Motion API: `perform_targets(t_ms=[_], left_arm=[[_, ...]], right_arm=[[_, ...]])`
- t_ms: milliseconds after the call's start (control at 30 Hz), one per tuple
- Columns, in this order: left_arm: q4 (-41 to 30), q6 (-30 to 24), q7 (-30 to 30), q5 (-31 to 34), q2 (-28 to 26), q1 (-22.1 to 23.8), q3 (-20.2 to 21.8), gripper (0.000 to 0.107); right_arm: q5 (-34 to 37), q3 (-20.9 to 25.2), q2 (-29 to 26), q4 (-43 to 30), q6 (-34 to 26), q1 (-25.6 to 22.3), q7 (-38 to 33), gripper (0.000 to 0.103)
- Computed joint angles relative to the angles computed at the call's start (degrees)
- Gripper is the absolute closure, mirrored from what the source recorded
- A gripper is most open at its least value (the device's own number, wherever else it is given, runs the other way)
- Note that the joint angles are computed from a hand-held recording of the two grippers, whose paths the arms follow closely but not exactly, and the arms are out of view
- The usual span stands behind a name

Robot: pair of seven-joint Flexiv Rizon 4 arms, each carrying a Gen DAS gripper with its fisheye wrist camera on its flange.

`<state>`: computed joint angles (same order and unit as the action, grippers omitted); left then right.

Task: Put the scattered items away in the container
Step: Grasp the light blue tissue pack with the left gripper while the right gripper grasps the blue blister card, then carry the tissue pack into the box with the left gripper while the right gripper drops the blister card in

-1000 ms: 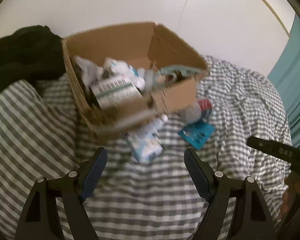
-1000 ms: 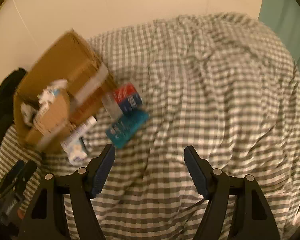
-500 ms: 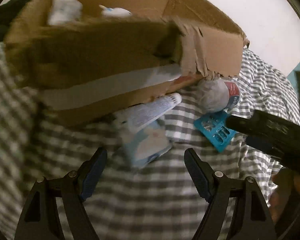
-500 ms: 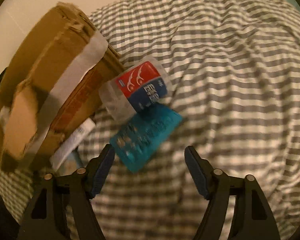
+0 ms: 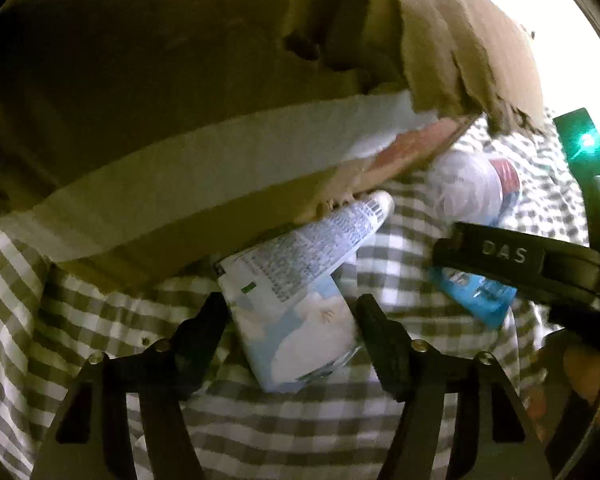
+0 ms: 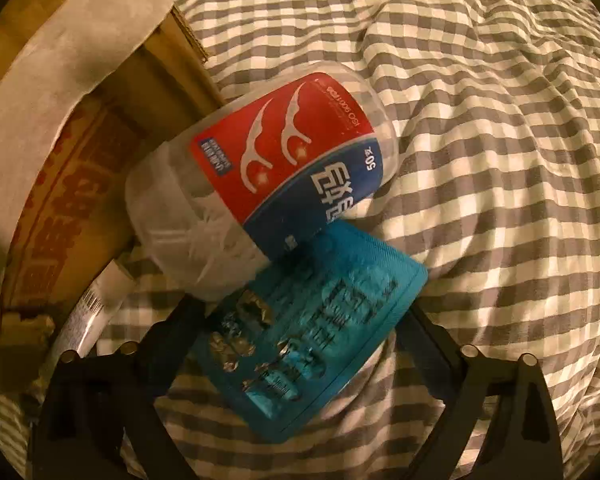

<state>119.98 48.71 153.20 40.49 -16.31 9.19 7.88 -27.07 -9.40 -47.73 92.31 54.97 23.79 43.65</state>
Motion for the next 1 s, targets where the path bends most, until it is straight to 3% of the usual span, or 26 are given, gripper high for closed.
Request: perform_targets(t_ms=[33,100,133,200,300,533,1000], left_arm=[[0.5,0.9,-0.3,0.0,0.2,0.0,0.0,0.041],[2.0,3.0,-2.3,0.3,1.1,-0.3,0.1,0.043],[2.9,4.0,-3.5,0.4,1.7,-0.5,0.2,0.044],[4.6,5.3,-5.9,0.7,3.1,-1.1,0.1,0.045],[6.7,5.5,-7.3,0.2,5.4,-2.1,-0.5,0.045],[8.8,3.1,-8.0,-2.3,9.2,-4.0,-2.1,0.046],[3.6,-12.2,-5.3,-0.7,18.1,-8.0,-4.3,0.046]], right_arm=[[-0.3,0.0,0.6,0.7,-0.6,0.5,-0.1,0.029],[-1.4,-0.3,2.0,2.7,-0.4,1.5,0.4,0.057],[-2.7,-1.1,2.9,4.5,0.6,2.5,1.8,0.061],[-5.0,-2.6,4.6,8.0,3.4,4.3,5.4,0.080],[-6.6,-2.4,6.2,10.1,4.2,5.6,8.6,0.091],[-3.2,4.3,7.1,5.1,-6.1,4.7,3.8,0.095],[-5.9,7.2,10.3,-2.8,-21.2,8.9,4.9,0.096]])
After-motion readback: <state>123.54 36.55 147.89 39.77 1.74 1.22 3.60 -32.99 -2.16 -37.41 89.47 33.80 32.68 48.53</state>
